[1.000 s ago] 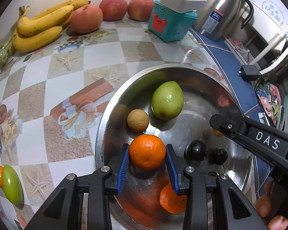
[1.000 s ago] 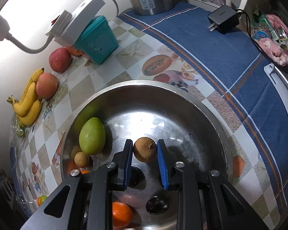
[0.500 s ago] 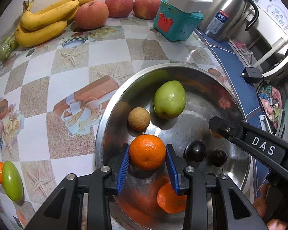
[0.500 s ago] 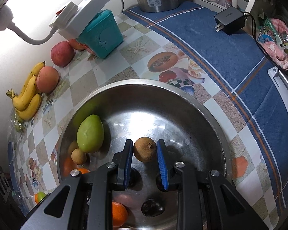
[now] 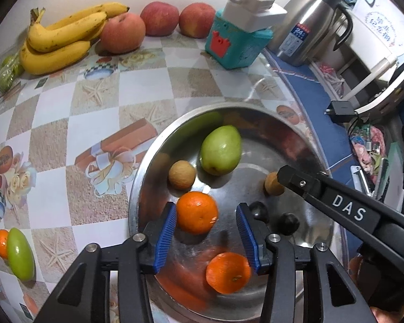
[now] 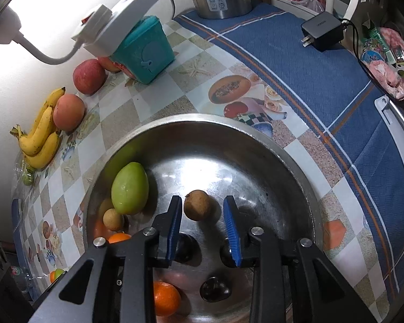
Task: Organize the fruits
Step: 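Open the left tool to drop the orange while the right tool drops the tan fruit, then move both open tools back toward the orange and green fruit on the table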
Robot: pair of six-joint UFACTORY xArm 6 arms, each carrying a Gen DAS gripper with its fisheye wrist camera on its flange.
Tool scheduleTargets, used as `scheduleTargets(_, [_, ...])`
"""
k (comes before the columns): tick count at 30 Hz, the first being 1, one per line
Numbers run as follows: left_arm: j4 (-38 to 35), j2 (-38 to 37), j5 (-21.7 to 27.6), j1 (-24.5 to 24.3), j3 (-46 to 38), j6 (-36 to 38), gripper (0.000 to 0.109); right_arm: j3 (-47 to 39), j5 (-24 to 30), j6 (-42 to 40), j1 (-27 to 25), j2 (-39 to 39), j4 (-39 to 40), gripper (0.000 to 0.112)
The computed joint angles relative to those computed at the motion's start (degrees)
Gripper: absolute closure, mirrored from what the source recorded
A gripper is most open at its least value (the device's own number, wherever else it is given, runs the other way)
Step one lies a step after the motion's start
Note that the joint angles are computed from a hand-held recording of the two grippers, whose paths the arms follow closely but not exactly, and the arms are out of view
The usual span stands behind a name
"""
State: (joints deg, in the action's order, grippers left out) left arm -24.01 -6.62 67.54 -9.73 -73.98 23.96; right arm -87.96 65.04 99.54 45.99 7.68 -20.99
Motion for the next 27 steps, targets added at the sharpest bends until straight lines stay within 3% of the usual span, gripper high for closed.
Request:
scheduleTargets(12, [0.76, -0.22, 1.9, 2.5, -4.28, -3.12, 0.058, -5.19, 5.82, 0.48, 2.26, -0.03, -3.14, 0.079])
scheduleTargets(27, [4.0, 1.92, 4.63, 9.76, -7.35, -10.83, 0.058, -13.76, 7.73, -3.37, 4.12, 5.46, -1.13, 0.08])
